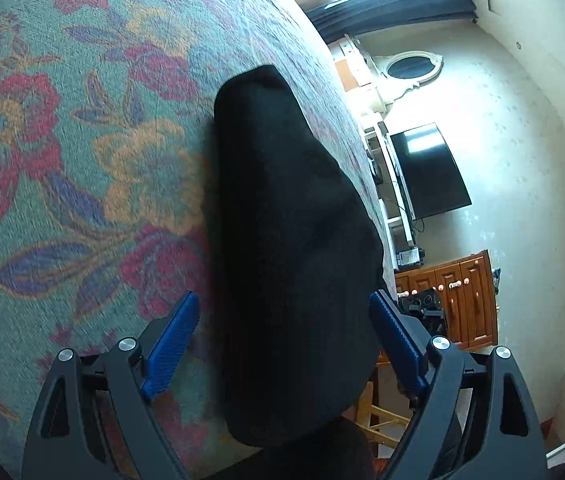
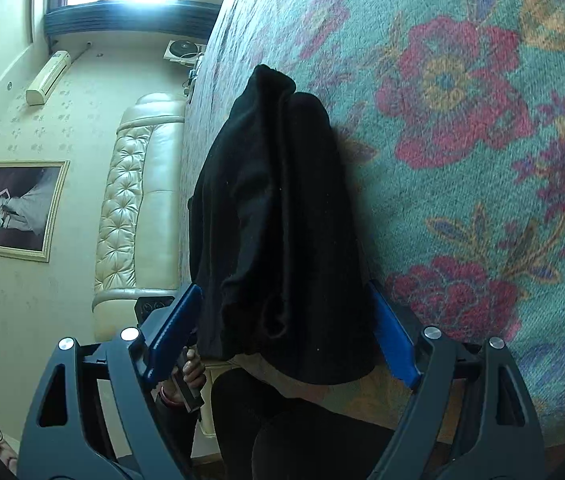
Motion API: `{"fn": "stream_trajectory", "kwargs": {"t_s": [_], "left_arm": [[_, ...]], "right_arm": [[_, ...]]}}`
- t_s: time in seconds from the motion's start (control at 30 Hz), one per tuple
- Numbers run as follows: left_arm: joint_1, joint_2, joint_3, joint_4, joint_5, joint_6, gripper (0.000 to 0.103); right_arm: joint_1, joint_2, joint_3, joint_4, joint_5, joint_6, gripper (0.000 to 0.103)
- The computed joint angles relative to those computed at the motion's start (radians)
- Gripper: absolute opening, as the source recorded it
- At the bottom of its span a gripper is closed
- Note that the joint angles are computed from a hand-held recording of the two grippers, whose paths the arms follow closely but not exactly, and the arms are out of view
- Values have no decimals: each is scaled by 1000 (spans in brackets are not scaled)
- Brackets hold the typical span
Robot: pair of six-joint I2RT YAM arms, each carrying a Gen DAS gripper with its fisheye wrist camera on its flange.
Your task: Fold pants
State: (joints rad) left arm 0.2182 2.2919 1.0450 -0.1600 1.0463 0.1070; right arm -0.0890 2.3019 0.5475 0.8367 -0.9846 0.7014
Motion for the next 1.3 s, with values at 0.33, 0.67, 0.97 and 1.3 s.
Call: {"fn": "stream_trajectory", "kwargs": {"t_s": [0.33, 0.67, 0.97, 1.3], "left_arm": [[-22, 0, -34, 45, -14, 34, 85], [-8, 29, 15, 1, -27, 1, 85], [-81, -12, -21, 51, -135, 59, 85], [-124, -9, -31, 105, -184, 147, 86]], "right_arm": [[-21, 31, -35, 3, -16, -90, 45], [-10, 25, 8, 72, -91, 34, 72], [-72, 33, 76, -80, -128, -72, 73], [-59, 59, 218, -213, -129, -113, 74]]}}
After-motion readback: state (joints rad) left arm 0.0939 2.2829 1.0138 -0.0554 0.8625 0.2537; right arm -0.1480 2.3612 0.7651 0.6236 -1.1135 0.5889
